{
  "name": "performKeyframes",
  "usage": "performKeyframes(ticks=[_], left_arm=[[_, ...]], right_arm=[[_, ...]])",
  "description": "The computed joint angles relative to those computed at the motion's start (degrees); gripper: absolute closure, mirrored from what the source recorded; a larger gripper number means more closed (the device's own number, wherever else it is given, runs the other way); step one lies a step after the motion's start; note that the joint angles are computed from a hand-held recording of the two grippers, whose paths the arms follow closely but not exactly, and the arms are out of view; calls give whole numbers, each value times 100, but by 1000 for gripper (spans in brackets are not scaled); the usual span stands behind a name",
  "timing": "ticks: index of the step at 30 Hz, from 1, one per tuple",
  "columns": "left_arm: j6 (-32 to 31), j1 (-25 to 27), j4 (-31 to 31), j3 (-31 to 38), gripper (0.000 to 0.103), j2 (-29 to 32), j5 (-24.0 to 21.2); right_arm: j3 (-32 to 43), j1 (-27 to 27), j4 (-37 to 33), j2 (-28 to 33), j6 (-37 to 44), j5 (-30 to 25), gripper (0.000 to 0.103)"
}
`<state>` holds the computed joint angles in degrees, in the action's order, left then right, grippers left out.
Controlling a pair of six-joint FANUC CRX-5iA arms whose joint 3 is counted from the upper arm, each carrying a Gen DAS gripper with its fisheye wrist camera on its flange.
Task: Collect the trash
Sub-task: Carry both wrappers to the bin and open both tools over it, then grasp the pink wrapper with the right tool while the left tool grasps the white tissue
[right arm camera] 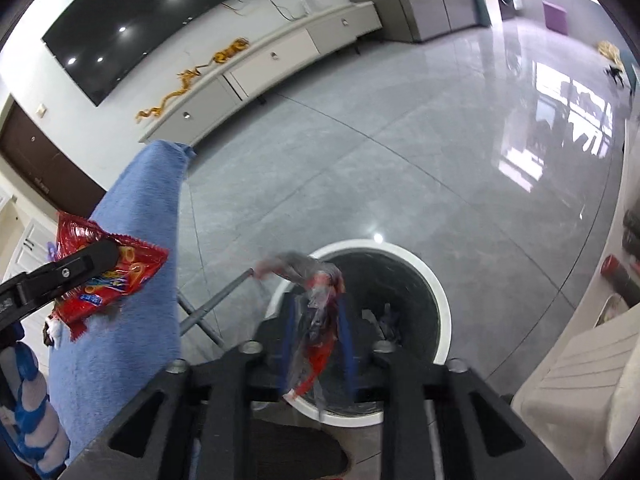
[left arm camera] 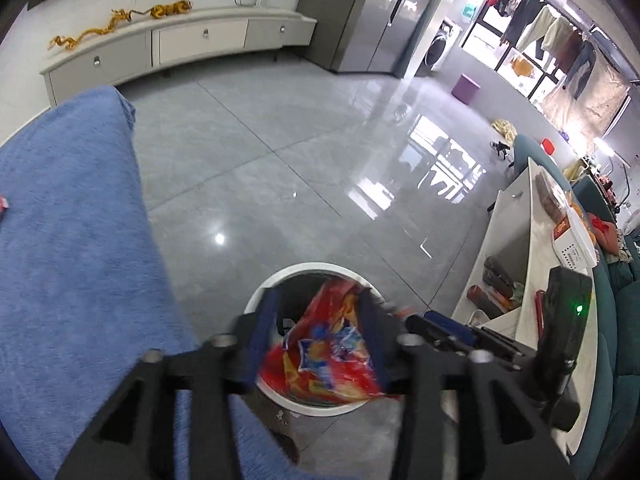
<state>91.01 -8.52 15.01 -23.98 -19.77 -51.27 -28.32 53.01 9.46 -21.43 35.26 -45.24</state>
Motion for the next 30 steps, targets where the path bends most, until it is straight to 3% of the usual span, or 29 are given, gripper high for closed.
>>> performKeyframes(ticks=[1,12,20,25,30], left_arm=[[32,-38,-14,3,50,56,42],[138,-157,-94,78,50,270,67],[155,152,-275,-74,50,-245,-96],[-115,868,-177,-364,49,-868,-322],[-705,2199,96,-775,49,-1716,-683]], right_arm=[[-1,-65,-76,43,48,16,67],[-147,-221,-133,57,-57,74,63],[-198,-48,166,-94,-291,-21,59],[-123,170,477,-144,-502,-129,55],[122,487,744,-9,-553,-189,52]])
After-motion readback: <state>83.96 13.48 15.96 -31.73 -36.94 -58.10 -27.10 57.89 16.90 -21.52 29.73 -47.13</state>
